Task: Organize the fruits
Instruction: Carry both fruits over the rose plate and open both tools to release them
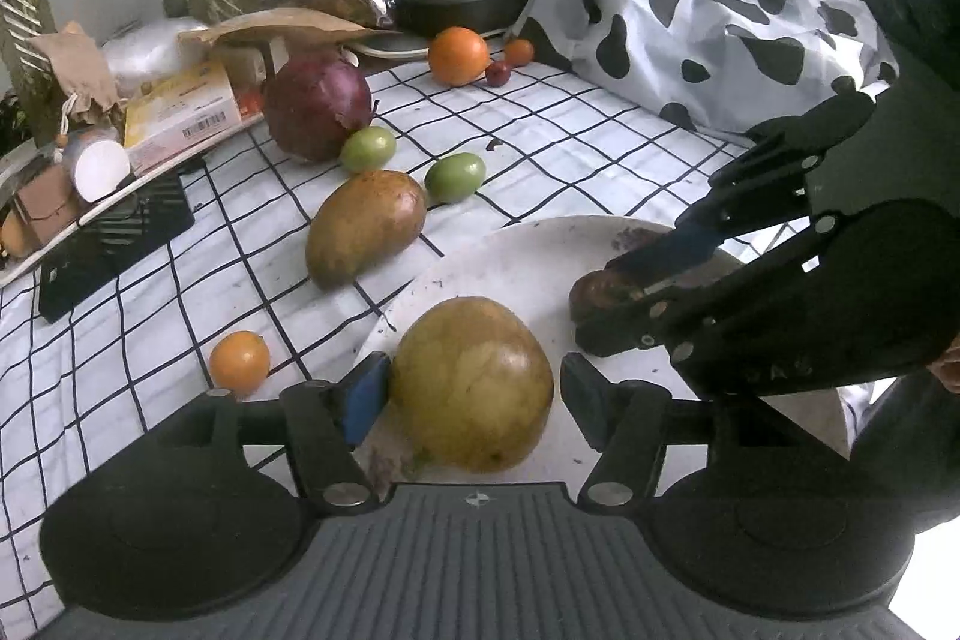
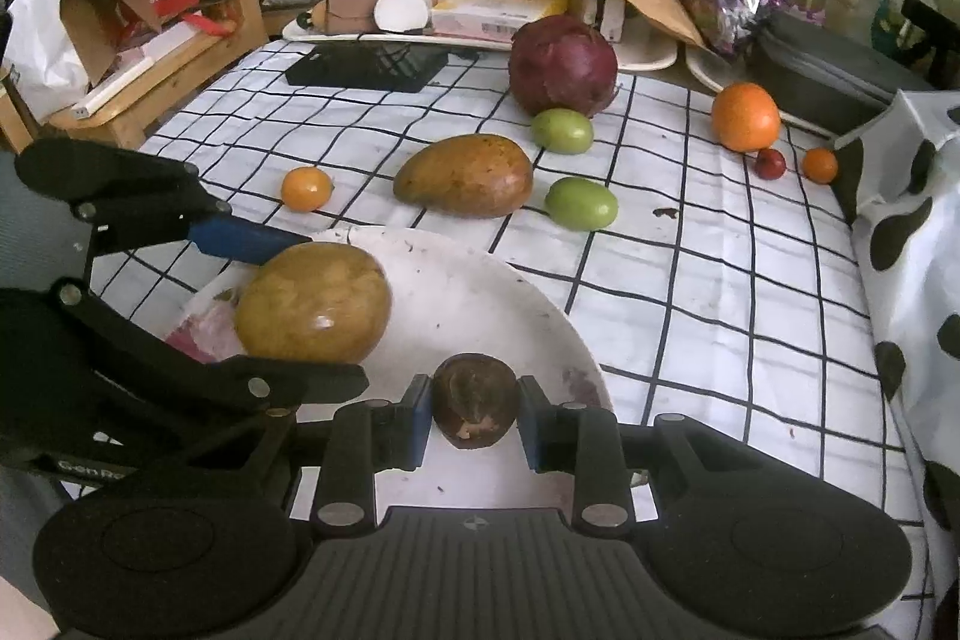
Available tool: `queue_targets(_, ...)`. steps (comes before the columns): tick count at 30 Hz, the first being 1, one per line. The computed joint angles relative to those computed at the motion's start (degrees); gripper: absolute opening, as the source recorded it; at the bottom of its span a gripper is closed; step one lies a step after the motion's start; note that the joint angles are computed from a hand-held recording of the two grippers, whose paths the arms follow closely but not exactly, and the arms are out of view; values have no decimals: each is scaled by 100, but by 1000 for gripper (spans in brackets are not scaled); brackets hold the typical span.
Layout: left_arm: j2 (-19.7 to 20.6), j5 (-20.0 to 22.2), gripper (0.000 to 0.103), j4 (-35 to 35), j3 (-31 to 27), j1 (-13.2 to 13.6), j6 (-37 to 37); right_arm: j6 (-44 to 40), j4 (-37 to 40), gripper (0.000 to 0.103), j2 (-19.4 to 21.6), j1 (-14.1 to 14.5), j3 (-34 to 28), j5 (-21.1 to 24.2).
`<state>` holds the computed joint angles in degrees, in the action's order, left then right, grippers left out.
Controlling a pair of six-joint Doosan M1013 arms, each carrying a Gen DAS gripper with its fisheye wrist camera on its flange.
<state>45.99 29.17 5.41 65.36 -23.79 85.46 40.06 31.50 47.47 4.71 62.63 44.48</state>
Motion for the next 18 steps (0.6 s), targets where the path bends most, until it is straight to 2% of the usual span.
queue_targets(2, 5, -11, 67, 68, -6, -4, -44, -39, -22, 35, -20, 2, 33, -33)
queue_targets(4, -39, -86, 68, 320, 66, -26, -213, -91, -8, 46, -48, -1, 75, -97)
queue_targets(8, -201, -300, 68, 609, 298, -37, -487, -304, 233, 59, -154, -38, 226, -229)
queue_targets(10, -295, -401, 68, 819, 426, -44, -786, -340, 345, 72, -225, -49, 329, -347)
queue_targets(12, -389, -496, 72, 945, 559, -43, -1042, -353, 473, 79, -309, -63, 448, -449)
queue_targets(14, -483, -615, 81, 1202, 707, -57, -1403, -323, 523, 90, -405, -59, 600, -633)
queue_targets(16, -568, -689, 83, 1430, 839, -76, -1727, -301, 511, 100, -525, -39, 800, -912)
queue_targets(18, -626, -694, 83, 1558, 920, -92, -1896, -222, 422, 103, -623, -20, 962, -1130)
